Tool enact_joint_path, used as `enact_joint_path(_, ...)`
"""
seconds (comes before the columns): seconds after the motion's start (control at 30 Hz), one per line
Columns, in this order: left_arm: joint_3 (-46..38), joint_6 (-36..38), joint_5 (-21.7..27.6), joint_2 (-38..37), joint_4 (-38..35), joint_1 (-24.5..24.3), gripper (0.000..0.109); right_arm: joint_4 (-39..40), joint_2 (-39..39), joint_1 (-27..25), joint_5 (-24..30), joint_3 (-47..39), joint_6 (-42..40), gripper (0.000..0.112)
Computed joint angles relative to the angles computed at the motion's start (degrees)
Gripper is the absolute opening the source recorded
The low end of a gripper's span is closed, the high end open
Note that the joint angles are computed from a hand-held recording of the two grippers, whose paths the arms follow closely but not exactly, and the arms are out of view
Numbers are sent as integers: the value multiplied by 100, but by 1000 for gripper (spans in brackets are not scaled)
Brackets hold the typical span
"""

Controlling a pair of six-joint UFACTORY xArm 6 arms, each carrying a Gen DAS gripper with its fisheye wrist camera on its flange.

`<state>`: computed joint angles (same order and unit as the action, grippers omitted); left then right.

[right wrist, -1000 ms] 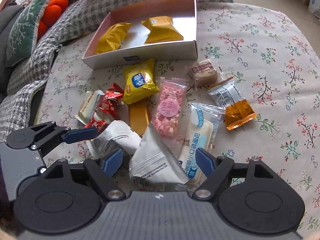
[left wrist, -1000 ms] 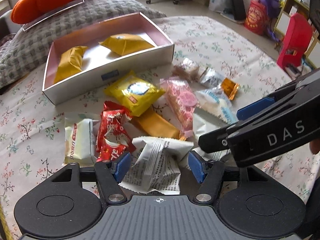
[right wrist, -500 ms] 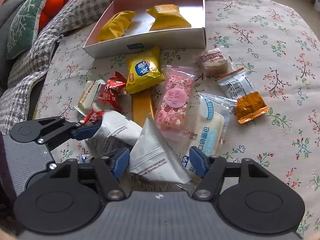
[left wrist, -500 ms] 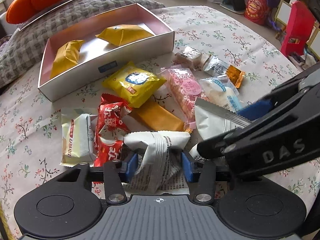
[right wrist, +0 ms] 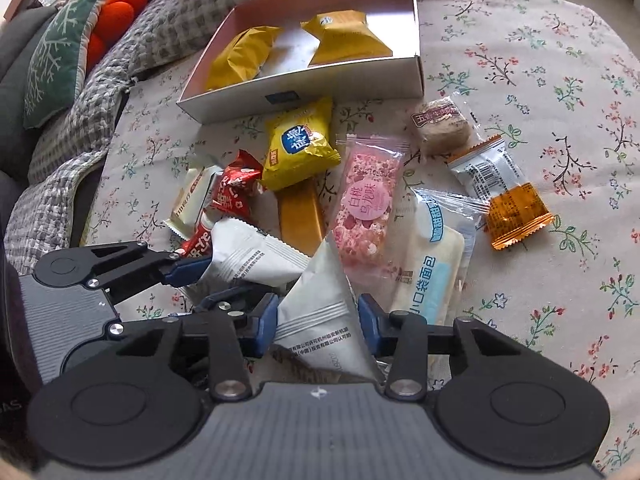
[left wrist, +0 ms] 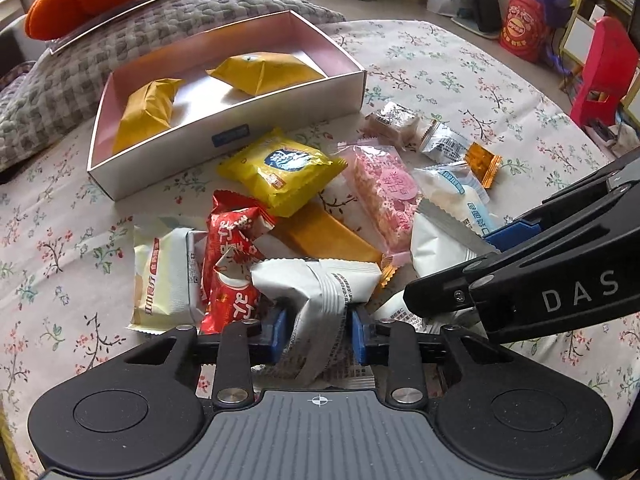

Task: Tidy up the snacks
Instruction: 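Grasp white-grey wrapped bun with left tool while right tool grasps white pouch, then lift both white packs and carry them over the pink box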

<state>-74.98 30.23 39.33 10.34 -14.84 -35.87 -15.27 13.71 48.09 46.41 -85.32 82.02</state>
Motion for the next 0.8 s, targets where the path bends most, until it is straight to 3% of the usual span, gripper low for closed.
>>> enact_joint_path(0.4, -58, 16, -90, -107, -483, 101, 21, -506, -236, -23, -90, 197, 579, 39)
enact_joint_path(0.57, -63, -116, -61, -41, -225, 46, 21, -665, -250, -43, -40, 193, 750, 39)
enact_joint_path(0.8, -196, -418, 59, 152, 56, 7, 37, -750, -222, -41, 16, 134, 771, 39)
